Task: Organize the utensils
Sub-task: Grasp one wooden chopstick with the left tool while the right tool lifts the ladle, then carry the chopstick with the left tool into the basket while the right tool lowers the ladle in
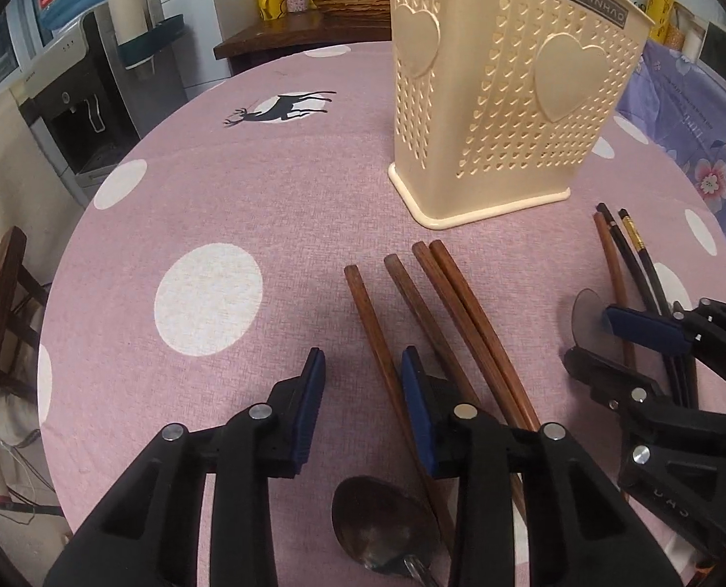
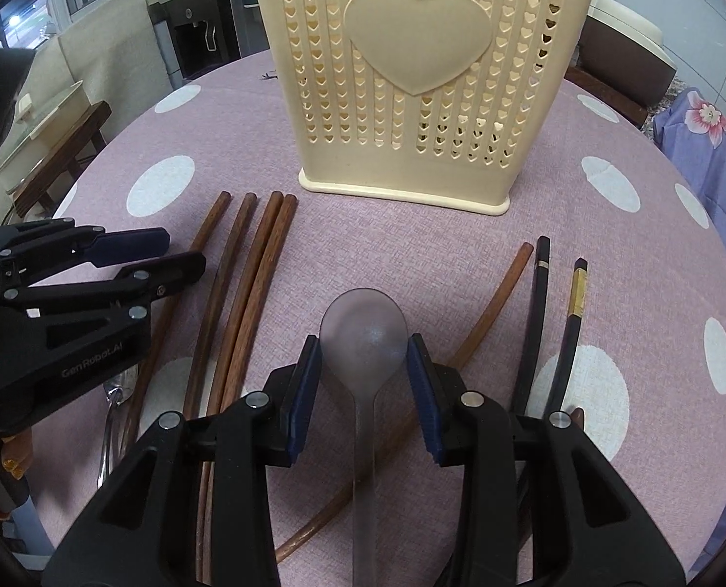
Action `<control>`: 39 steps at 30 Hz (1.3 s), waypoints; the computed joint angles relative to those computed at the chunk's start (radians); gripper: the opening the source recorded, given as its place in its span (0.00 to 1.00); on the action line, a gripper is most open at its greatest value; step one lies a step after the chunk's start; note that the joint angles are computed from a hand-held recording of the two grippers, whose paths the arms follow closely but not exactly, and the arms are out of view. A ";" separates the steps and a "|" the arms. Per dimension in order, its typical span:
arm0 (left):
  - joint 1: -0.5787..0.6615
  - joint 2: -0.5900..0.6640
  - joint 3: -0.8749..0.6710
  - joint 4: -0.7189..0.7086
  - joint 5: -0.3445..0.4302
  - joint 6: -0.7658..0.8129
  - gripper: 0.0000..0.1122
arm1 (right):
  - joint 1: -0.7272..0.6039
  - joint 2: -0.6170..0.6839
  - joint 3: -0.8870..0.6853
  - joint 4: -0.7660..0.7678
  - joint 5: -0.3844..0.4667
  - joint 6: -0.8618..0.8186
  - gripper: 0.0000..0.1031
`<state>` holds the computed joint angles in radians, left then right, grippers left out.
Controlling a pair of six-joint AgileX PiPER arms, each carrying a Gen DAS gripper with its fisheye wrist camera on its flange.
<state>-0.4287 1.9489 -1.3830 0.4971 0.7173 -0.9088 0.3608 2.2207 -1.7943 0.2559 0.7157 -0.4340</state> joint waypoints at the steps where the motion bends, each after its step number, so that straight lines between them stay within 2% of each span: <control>1: 0.000 0.005 -0.009 -0.002 0.006 -0.001 0.26 | 0.004 0.003 -0.008 -0.013 0.003 0.012 0.36; 8: 0.005 0.040 -0.068 0.001 0.037 -0.011 0.10 | 0.007 0.023 -0.040 -0.023 0.015 0.025 0.36; 13: -0.001 0.041 -0.062 0.027 0.025 -0.068 0.10 | 0.005 0.016 -0.020 -0.010 -0.006 0.014 0.36; 20: 0.004 0.019 -0.037 0.033 -0.023 -0.112 0.08 | -0.039 -0.034 0.056 0.132 -0.044 -0.093 0.36; 30: -0.051 -0.224 0.089 0.215 -0.097 -0.291 0.07 | -0.133 -0.247 0.254 0.438 -0.097 -0.339 0.36; 34: -0.092 -0.337 0.138 0.298 -0.085 -0.345 0.07 | -0.157 -0.339 0.325 0.486 -0.108 -0.408 0.36; 39: -0.135 -0.435 0.198 0.402 -0.072 -0.439 0.07 | -0.195 -0.410 0.362 0.527 -0.081 -0.448 0.36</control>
